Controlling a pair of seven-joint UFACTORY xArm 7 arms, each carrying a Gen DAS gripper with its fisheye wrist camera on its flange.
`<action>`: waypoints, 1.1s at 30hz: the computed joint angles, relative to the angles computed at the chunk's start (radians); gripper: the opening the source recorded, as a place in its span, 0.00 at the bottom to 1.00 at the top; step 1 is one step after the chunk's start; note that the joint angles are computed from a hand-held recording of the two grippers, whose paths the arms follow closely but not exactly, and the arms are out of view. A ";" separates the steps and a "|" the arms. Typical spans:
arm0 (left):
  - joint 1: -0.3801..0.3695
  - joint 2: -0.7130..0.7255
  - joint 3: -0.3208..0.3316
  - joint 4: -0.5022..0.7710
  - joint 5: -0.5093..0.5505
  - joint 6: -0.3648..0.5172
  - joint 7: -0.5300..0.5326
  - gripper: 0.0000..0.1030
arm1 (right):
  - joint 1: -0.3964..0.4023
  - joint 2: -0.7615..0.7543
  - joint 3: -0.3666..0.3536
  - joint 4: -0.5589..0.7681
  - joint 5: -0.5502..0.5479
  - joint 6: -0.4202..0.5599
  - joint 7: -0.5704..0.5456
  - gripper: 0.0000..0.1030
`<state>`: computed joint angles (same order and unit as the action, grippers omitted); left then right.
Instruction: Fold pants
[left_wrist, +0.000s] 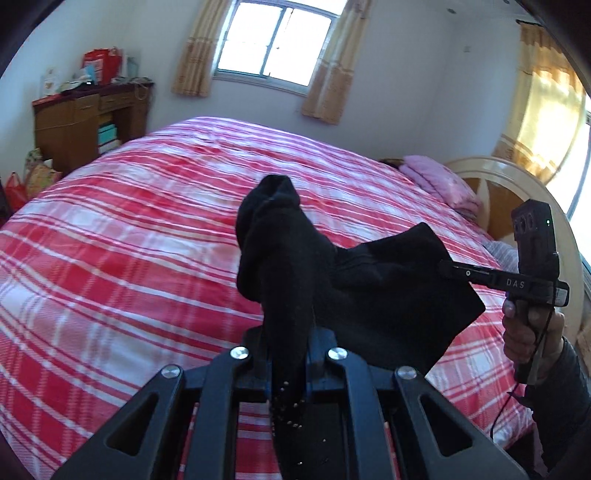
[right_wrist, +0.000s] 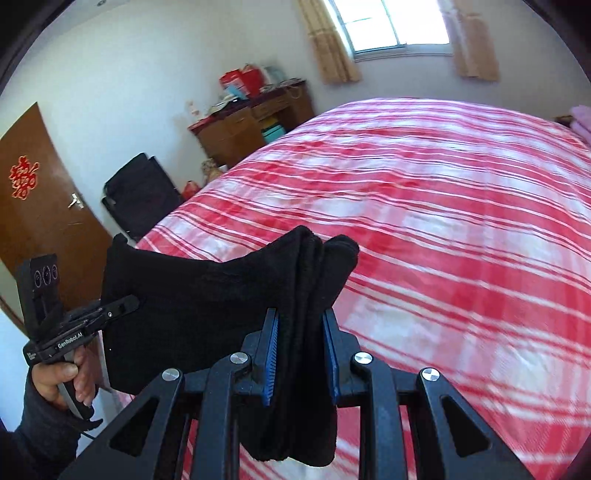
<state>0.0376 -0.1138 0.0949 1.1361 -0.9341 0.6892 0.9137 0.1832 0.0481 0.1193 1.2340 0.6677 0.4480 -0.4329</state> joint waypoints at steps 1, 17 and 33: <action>0.007 0.012 0.004 0.005 0.008 -0.017 -0.005 0.12 | 0.005 0.040 0.006 0.040 0.007 0.004 -0.005 0.22; 0.094 0.147 -0.045 -0.023 0.139 -0.209 -0.128 0.77 | -0.088 0.375 0.117 0.301 -0.027 0.098 0.154 0.40; 0.058 0.079 -0.050 -0.136 0.484 -0.418 -0.350 0.87 | -0.110 0.185 0.072 0.004 0.039 -0.121 0.244 0.56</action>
<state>0.0959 -0.0348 0.0452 1.0004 -0.4505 0.2715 0.5637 0.0736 0.2333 0.1911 1.2383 0.7063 0.3266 -0.1887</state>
